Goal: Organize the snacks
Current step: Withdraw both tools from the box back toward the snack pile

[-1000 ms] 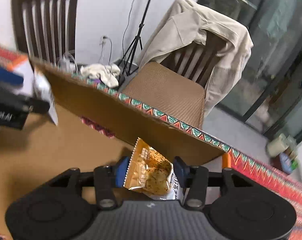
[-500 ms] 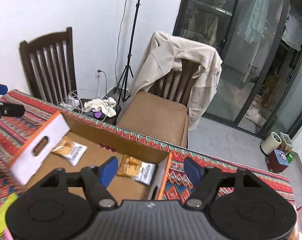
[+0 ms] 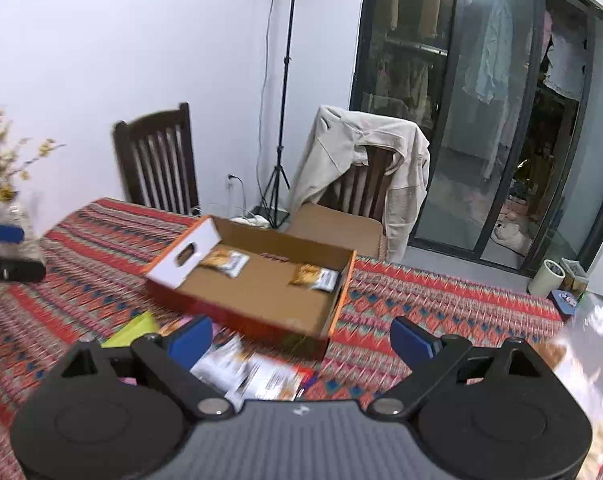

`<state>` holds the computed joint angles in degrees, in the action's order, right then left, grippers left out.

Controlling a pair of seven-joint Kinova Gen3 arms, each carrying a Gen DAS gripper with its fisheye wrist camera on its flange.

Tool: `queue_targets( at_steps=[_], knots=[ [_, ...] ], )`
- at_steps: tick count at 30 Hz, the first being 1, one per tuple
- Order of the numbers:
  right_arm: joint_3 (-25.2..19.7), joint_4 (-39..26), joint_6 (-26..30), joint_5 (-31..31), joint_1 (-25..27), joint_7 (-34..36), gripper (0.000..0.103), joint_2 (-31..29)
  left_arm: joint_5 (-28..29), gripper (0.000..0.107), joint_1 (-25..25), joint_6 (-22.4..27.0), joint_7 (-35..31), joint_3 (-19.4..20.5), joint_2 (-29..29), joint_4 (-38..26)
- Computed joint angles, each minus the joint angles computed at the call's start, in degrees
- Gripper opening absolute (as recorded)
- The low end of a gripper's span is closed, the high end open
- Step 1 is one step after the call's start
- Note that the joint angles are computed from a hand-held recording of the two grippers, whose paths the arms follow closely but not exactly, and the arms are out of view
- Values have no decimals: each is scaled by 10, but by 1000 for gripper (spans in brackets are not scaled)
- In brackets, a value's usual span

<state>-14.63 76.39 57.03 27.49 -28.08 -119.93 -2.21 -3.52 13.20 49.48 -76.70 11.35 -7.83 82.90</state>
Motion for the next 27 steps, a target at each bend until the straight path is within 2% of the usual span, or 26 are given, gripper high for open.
queue_targets(
  at_steps=[3, 7, 10, 16, 18, 22, 27],
  knots=[
    [-27, 80, -24, -12, 5, -35, 103, -64, -6, 103, -2, -20, 29, 15, -70, 80],
    [-69, 186, -66, -36, 23, -93, 103, -154, -42, 103, -41, -53, 87, 78, -172, 183],
    [-90, 265, -114, -75, 35, -128, 103, -224, -36, 103, -66, -62, 115, 106, -245, 247],
    [-221, 392, -172, -111, 129, -204, 103, -345, 6, 103, -83, -73, 126, 144, -372, 359],
    [-254, 426, -180, -135, 145, -216, 103, -380, 25, 103, -100, -59, 138, 164, -413, 383],
    [-340, 468, -182, -186, 212, -252, 103, -451, 64, 103, -118, -26, 154, 197, -488, 418],
    [-385, 501, -202, -243, 250, -257, 103, -500, 81, 103, -152, 5, 131, 234, -545, 429]
  ],
)
